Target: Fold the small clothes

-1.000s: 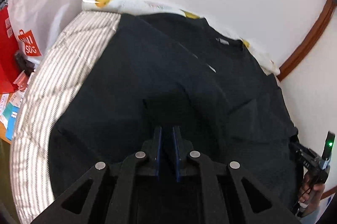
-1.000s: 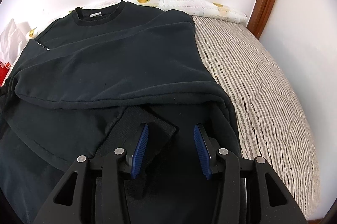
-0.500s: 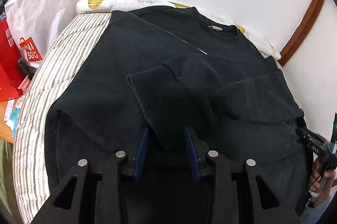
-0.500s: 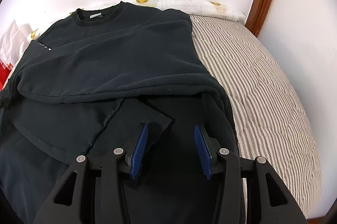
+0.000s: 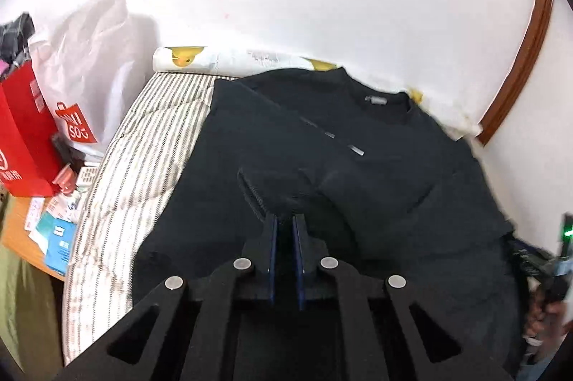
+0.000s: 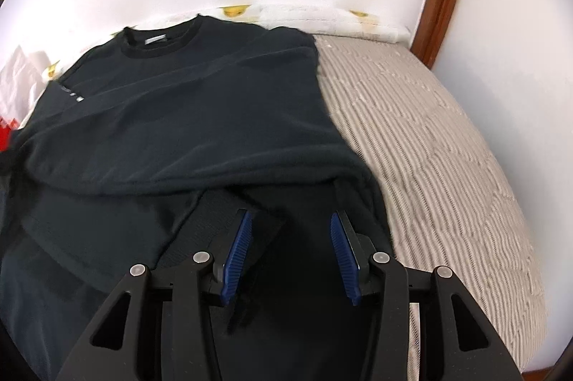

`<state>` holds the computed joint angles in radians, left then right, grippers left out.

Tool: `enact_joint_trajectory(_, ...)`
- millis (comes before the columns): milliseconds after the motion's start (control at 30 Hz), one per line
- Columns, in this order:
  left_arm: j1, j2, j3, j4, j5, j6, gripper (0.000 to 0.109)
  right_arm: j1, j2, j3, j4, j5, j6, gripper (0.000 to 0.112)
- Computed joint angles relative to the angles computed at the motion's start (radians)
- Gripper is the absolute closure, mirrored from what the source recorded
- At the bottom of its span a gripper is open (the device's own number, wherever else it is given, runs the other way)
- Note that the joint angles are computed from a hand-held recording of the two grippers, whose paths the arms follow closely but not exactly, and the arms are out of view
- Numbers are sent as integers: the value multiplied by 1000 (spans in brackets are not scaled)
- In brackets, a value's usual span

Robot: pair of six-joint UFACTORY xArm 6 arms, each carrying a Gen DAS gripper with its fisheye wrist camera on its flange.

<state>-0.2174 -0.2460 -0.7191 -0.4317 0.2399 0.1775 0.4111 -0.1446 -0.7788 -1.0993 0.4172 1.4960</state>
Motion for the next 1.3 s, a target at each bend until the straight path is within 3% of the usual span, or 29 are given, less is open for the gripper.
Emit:
enact_joint_trajectory(100,35,-11,8,74,15,-31,100,-13,5,-7,15,-8,-12,67)
enact_joint_trajectory(233,48,7,29,67,30,-26,100,-38,-22,6,-69,-84,75,66)
enact_joint_trajectory(367,42,24,72,303,-20,-207,100,-82,-40,8,-190,-183,188,66)
enact_joint_trajectory(467,46,24,80,373,-21,-259,100,-111,-20,-7,-207,-225,218,66)
enact_joint_trajectory(633,42,4,72,335,26,-242,97,-89,88,-61,95,-65,-40,66)
enact_joint_trajectory(700,42,-11,83,360,36,-264,92,-99,85,-47,66,-84,-12,66)
enact_joint_trajectory(833,32,-57,120,387,47,-293,91,-48,47,-40,94,28,-50,66)
enact_joint_trajectory(1033,7,-177,204,448,59,-377,91,-16,-121,97,-32,16,53,65)
enact_joint_trajectory(1200,-11,-324,296,565,93,-520,91,43,-260,203,-60,80,101,64)
enact_joint_trajectory(1300,-27,-424,353,534,137,-505,91,84,-347,278,-44,131,108,64)
